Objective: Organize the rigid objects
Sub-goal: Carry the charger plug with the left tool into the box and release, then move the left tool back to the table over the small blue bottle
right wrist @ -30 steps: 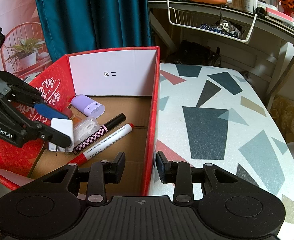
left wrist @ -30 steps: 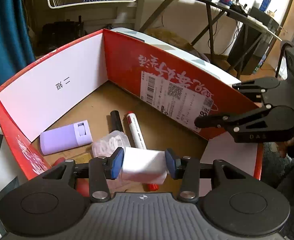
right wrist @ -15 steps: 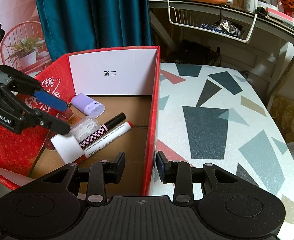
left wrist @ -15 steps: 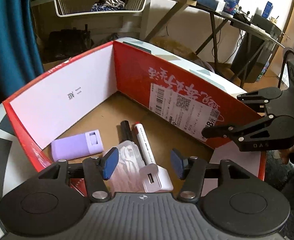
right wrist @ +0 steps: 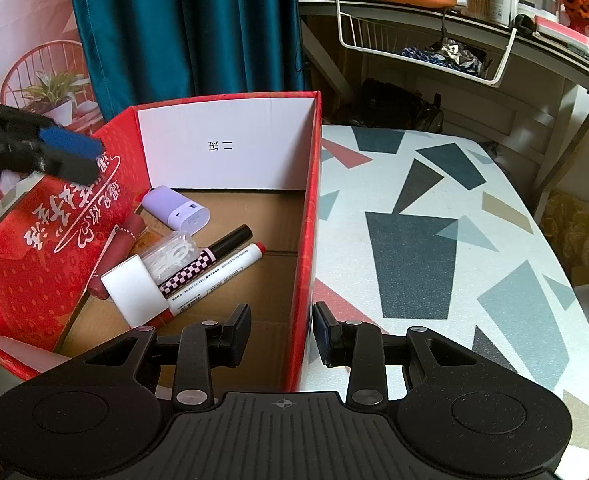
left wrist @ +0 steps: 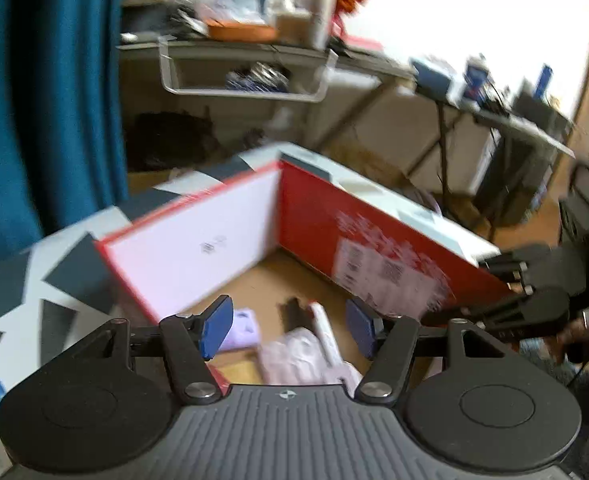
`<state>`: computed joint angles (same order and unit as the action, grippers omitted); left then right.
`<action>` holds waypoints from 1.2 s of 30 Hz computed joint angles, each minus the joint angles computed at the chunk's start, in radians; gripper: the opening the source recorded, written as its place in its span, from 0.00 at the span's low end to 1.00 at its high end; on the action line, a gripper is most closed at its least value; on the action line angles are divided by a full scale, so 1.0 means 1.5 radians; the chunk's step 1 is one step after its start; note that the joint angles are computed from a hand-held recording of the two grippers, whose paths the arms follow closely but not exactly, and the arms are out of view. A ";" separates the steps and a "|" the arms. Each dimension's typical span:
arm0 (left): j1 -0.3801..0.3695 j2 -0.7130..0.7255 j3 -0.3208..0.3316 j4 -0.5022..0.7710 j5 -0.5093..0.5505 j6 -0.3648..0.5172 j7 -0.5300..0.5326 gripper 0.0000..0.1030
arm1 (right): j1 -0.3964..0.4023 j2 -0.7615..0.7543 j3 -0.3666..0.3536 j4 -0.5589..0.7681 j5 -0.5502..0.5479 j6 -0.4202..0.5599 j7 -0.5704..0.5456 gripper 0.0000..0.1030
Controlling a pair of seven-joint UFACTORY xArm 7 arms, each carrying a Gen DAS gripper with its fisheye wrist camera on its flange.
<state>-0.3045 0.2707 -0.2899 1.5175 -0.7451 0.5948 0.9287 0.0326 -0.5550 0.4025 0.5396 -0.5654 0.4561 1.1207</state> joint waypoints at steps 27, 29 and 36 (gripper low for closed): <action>-0.036 0.092 0.223 -0.010 0.426 -0.206 -0.658 0.86 | 0.006 0.006 -0.006 0.004 0.000 0.005 -0.003 0.32; -0.060 0.100 0.251 -0.013 0.479 -0.217 -0.722 0.87 | 0.008 0.007 -0.008 0.005 0.003 0.007 -0.006 0.32; -0.096 0.129 0.295 0.008 0.582 -0.215 -0.907 0.90 | 0.015 0.012 -0.013 0.013 0.009 0.021 -0.017 0.32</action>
